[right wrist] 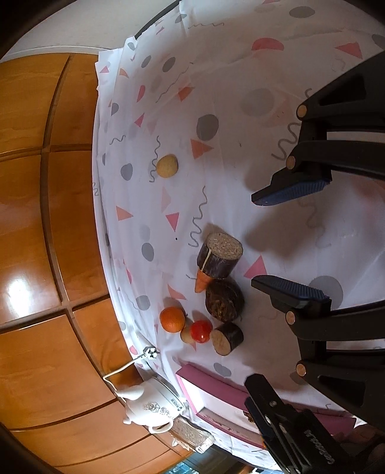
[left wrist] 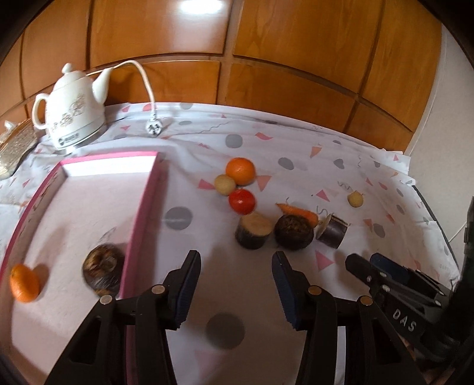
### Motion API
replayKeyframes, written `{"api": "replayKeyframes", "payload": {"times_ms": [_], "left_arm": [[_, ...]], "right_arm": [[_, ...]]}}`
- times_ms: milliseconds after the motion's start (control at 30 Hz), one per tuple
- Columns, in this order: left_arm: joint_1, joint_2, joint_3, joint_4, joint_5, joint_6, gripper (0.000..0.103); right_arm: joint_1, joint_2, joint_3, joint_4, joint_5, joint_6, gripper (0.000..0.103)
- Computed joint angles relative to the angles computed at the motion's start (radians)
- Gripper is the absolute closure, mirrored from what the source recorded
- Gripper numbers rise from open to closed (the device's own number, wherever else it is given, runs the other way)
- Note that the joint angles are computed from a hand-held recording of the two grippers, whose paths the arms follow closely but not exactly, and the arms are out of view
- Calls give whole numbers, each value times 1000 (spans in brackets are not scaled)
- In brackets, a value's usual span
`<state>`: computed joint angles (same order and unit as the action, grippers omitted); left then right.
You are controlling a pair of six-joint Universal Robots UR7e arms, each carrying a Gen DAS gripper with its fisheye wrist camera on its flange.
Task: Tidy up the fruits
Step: 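Grasp the cut brown tuber slice with the left tool while the right tool grasps the small yellow ball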
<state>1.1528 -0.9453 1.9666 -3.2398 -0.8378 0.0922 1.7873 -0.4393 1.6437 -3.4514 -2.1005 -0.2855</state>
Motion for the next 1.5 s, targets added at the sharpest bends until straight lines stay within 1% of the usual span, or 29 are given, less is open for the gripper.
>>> {"api": "replayKeyframes", "payload": {"times_ms": [133, 233, 300, 433, 600, 667, 800, 933, 1000, 1133, 1267, 1300, 1333, 1367, 1400, 1500], "left_arm": [[10, 30, -41, 10, -24, 27, 49], [17, 55, -78, 35, -20, 31, 49], [24, 68, -100, 55, -21, 20, 49], [32, 87, -124, 59, -22, 31, 49], [51, 99, -150, 71, -50, 5, 49], [54, 108, -159, 69, -48, 9, 49], [61, 124, -179, 64, -49, 16, 50], [71, 129, -196, 76, -69, 6, 51], [75, 128, -201, 83, -84, 2, 54], [79, 129, -207, 93, -109, 7, 66], [78, 132, -206, 80, -110, 9, 67], [79, 132, -206, 78, -111, 4, 67], [77, 134, -205, 71, -104, 2, 67], [74, 137, -204, 64, -91, 2, 67], [71, 140, -204, 57, -78, -1, 67], [67, 146, -204, 47, -60, -10, 67]], "right_arm": [[-3, -3, -11, 27, 20, -3, 53], [-2, 5, -34, 39, 22, -21, 53], [-4, 6, -44, 54, 27, -18, 53], [-12, 0, -48, 40, 26, -13, 53], [-33, -19, -55, 15, 4, 21, 53], [-42, -23, -69, 13, -8, 30, 53], [-51, -8, -130, 23, -44, 12, 53], [-60, 19, -209, 78, -70, 0, 53], [-63, 38, -251, 104, -85, -12, 53], [-69, 74, -323, 143, -110, -25, 53], [-73, 104, -376, 171, -135, -37, 53], [-75, 109, -385, 183, -136, -34, 54], [-77, 111, -392, 202, -136, -25, 63], [-79, 112, -398, 211, -135, -24, 68], [-79, 115, -402, 207, -137, -28, 76], [-79, 118, -408, 210, -133, -34, 76]]}}
